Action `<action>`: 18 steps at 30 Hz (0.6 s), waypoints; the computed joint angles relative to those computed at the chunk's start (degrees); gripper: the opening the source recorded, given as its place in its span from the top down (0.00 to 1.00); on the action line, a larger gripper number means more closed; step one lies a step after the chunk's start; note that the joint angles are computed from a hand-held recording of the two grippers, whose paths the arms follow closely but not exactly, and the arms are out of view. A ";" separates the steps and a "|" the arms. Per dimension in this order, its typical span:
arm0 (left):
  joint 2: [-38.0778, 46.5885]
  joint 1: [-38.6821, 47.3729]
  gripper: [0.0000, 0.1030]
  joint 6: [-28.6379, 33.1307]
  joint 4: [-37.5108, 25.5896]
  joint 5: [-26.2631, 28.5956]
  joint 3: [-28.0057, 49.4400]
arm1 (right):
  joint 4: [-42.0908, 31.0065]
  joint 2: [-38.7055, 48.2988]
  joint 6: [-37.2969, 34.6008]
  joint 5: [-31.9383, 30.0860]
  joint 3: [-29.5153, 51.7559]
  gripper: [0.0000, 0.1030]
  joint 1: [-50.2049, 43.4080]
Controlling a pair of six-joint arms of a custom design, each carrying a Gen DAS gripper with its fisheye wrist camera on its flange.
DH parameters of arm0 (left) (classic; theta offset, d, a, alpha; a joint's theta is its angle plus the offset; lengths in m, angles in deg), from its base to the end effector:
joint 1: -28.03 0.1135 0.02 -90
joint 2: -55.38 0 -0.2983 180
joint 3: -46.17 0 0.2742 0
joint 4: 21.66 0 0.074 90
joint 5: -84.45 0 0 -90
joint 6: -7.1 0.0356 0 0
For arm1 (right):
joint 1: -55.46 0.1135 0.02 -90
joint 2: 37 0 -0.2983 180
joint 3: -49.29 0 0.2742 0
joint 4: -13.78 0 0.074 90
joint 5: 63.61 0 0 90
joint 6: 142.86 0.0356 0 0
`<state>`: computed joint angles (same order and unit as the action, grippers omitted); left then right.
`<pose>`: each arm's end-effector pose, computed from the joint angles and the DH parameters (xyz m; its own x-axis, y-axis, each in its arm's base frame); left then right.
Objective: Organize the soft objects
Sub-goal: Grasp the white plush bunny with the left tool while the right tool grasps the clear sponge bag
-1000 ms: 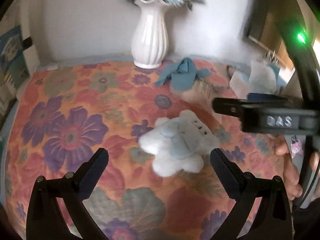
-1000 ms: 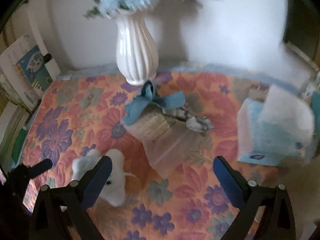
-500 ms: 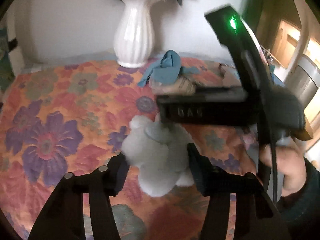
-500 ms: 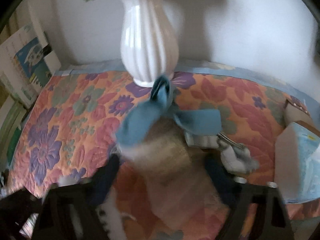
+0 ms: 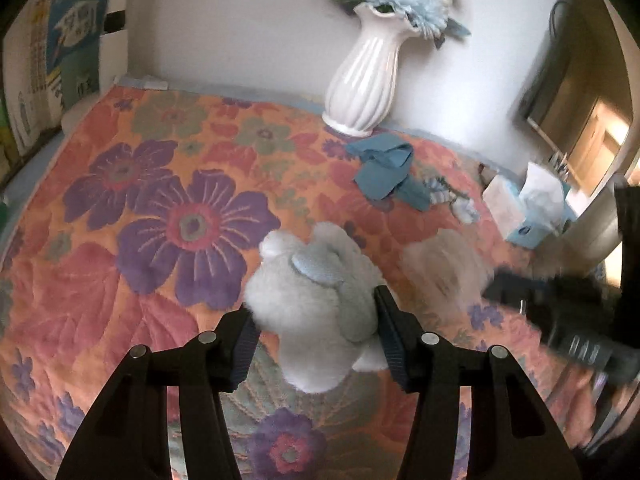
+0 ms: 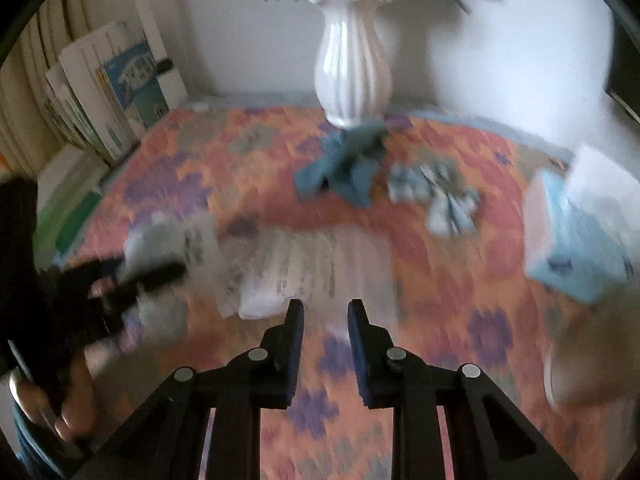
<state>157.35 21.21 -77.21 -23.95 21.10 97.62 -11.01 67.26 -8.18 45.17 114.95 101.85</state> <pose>0.3160 -0.0539 0.1094 -0.7499 0.1789 -0.6369 0.4519 0.8416 -0.2956 0.2539 0.2499 0.1352 -0.8506 0.0723 -0.5209 0.0169 0.9938 0.1103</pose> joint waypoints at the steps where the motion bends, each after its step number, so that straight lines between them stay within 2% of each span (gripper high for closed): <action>1: -0.28 0.09 0.48 -0.08 0.56 0.37 -0.33 | 0.74 -0.02 0.61 -1.43 -1.05 0.79 0.42; 4: -0.11 -0.75 0.43 -0.43 0.50 -1.44 -0.45 | 5.41 -1.13 0.84 -5.51 -4.71 0.73 0.34; 5: -0.13 -0.82 0.43 -0.26 0.42 -1.84 -0.61 | 5.38 -1.23 0.63 -5.37 -4.80 0.61 0.53; 6: -0.21 -1.03 0.37 -0.36 0.50 -2.25 -0.68 | 4.80 -1.32 0.37 -4.74 -4.63 0.50 0.77; 7: -0.13 -0.95 0.35 -0.37 0.77 -2.45 -0.76 | 4.12 -1.63 0.26 -3.59 -4.51 0.30 1.14; 8: 0.07 -1.13 0.34 -1.01 1.39 -3.06 -0.71 | 4.23 -1.92 0.04 -2.31 -4.49 0.20 1.62; 11: 0.90 -0.69 0.34 -1.14 -0.04 -2.48 0.34 | 5.05 -2.34 -2.08 -1.29 -4.43 0.19 2.35; 13: 1.23 -0.59 0.34 -1.31 -0.44 -2.35 0.70 | 1.08 -1.40 -4.46 3.15 -1.84 0.19 3.58; 16: 1.18 -0.52 0.34 -1.27 -0.55 -2.20 0.70 | -7.10 2.89 -10.61 11.62 4.93 0.07 4.91; 18: 1.25 -0.54 0.34 -1.25 -0.86 -2.15 0.87 | -8.94 5.54 -14.54 14.17 7.75 0.06 4.66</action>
<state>158.60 20.68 -78.46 -24.81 18.95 98.49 -19.95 72.79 -22.72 59.33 122.70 106.51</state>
